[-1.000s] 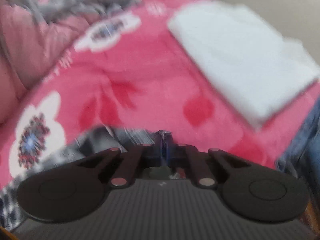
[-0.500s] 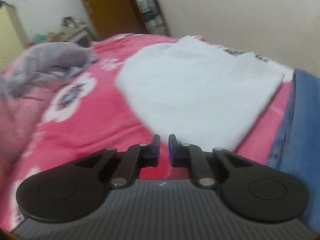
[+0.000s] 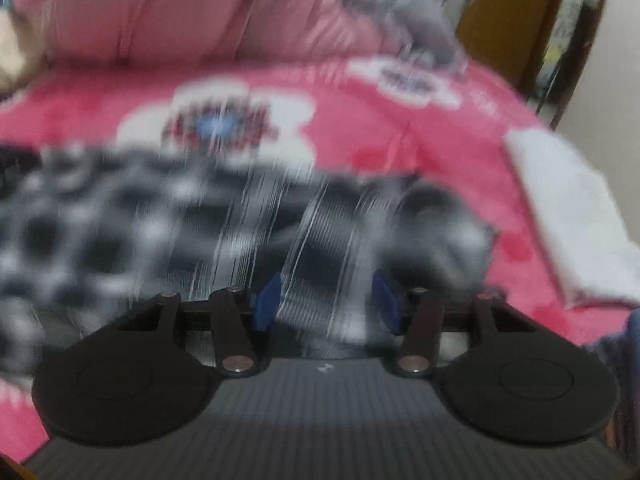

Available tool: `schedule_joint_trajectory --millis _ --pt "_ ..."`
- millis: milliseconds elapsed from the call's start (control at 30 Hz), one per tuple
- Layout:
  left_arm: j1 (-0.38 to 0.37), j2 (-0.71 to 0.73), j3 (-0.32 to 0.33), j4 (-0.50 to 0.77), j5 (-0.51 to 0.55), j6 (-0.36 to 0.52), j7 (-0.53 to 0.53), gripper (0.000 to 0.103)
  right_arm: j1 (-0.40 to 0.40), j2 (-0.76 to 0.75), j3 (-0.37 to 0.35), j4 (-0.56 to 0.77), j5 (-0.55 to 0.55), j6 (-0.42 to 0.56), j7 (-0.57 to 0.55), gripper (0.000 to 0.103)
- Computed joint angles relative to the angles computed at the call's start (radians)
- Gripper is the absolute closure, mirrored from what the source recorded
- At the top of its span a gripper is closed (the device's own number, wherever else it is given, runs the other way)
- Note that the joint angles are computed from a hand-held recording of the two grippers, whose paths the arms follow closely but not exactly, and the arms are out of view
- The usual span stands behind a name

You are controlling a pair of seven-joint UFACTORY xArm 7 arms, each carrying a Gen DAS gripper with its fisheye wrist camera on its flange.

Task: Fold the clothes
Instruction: 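Release the plaid leg and swing the right gripper back over the pants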

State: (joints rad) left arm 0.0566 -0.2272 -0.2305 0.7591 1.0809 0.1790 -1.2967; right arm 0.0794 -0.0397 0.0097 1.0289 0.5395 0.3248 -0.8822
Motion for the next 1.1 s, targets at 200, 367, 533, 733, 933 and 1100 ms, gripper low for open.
schedule_joint_trajectory --millis 200,367,533,733,933,1100 --pt "0.0 0.001 0.001 0.0 0.002 -0.004 -0.008 0.069 0.002 -0.025 -0.015 0.02 0.207 -0.047 0.089 0.1" --pt "0.006 0.0 0.004 -0.005 -0.001 -0.023 -0.011 0.069 0.046 -0.17 -0.05 -0.024 0.315 0.034 0.129 0.1" --pt "0.02 0.0 -0.001 -0.009 -0.008 -0.042 -0.011 0.068 0.199 -0.429 -0.107 -0.136 0.434 0.29 0.076 0.099" --pt "0.028 0.002 -0.01 -0.007 -0.01 -0.042 -0.011 0.068 0.338 -0.573 -0.091 -0.192 0.428 0.509 0.023 0.062" --pt "0.03 0.002 -0.012 -0.007 -0.008 -0.041 -0.013 0.068 0.29 -0.531 -0.197 -0.202 0.554 0.347 -0.029 0.043" --pt "0.029 0.002 -0.013 -0.005 -0.006 -0.038 -0.013 0.068 0.102 -0.256 -0.24 -0.112 0.598 0.151 0.231 0.043"
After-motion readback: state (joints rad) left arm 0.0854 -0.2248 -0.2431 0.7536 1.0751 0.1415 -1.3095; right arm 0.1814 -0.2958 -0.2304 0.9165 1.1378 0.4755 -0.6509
